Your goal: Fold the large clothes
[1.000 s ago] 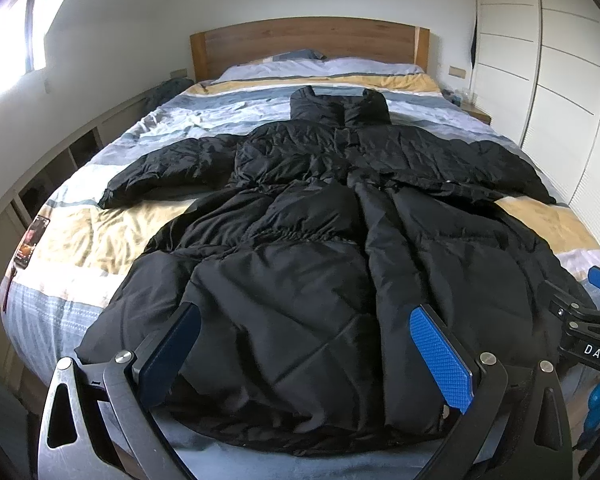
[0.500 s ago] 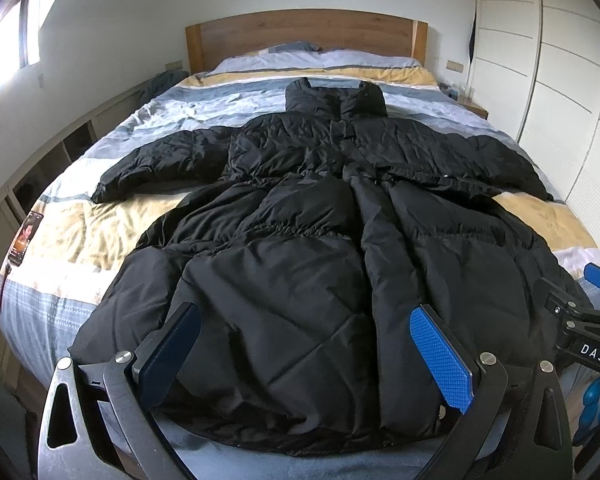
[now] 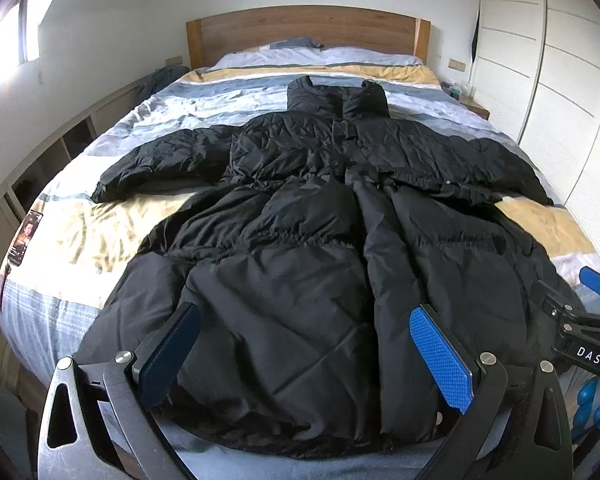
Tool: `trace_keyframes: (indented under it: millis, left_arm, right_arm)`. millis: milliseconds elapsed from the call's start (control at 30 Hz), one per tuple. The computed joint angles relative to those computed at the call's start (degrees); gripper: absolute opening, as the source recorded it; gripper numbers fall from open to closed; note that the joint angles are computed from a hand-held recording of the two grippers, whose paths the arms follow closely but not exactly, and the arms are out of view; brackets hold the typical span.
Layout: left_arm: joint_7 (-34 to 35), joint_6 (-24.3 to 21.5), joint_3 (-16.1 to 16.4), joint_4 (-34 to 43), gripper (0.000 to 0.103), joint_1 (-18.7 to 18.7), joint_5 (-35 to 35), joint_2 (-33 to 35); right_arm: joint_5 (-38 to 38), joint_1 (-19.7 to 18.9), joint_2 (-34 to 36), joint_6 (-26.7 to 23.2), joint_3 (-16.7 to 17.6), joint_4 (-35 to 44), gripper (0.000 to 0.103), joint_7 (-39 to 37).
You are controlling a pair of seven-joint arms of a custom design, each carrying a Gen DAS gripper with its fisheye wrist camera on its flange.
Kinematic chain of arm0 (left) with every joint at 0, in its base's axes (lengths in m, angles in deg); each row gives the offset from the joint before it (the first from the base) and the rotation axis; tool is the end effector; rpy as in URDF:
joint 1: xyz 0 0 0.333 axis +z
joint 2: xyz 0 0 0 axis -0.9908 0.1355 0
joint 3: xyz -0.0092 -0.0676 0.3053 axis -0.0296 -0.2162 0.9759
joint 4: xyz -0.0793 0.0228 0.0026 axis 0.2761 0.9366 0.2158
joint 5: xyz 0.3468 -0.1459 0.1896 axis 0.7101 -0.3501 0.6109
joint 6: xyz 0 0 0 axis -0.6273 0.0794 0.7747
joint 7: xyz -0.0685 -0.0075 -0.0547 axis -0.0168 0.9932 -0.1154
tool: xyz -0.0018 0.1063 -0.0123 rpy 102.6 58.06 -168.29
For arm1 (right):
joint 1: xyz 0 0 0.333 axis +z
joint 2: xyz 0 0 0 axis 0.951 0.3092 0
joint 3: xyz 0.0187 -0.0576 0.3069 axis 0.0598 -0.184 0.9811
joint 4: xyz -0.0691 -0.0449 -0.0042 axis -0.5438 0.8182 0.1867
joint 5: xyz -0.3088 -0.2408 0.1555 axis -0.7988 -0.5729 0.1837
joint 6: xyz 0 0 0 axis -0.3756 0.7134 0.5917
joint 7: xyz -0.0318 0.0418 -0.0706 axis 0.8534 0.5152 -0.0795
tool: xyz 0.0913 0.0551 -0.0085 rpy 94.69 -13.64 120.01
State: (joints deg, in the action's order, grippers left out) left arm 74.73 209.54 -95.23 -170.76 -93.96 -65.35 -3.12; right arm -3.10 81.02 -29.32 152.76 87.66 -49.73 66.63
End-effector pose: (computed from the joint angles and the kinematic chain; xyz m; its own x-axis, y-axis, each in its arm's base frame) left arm 0.4924 -0.2513 0.5920 -0.0667 -0.9978 -0.0046 -0.7257 0.0517 -0.6861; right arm 0.4908 0.2160 0.5703 -0.0621 -0.9969 0.0481 -0.7103 0.0103 -0.7038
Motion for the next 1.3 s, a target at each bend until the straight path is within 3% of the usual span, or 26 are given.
trace_keyframes:
  millis: [300, 567, 767, 1033, 1300]
  left_arm:
    - [4.78, -1.61, 2.12, 10.04, 0.103, 1.02, -2.91, 2.93]
    - [5.15, -2.85, 1.52, 26.32, 0.103, 3.02, 2.68, 10.51]
    - [0.5, -6.94, 2.49, 36.81, 0.103, 2.69, 9.91, 18.89]
    - [-1.74, -13.84, 7.72, 56.77, 0.103, -0.72, 19.17, 34.1]
    - [0.8, -19.39, 11.95, 74.73, 0.103, -2.8, 16.85, 48.71]
  right_arm:
    - [0.45, -0.56, 2.93, 1.13, -1.74, 7.67, 0.103, -3.7]
    - [-1.94, -2.06, 8.69, 2.39, -4.25, 19.98, 0.103, -4.17]
    - [-2.02, -2.21, 14.69, 3.57, -8.34, 26.96, 0.103, -4.49]
    - [9.93, -2.5, 24.39, -1.3, -14.7, 34.15, 0.103, -9.84]
    - [27.72, -6.48, 32.64, -1.18, -17.4, 36.63, 0.103, -15.14]
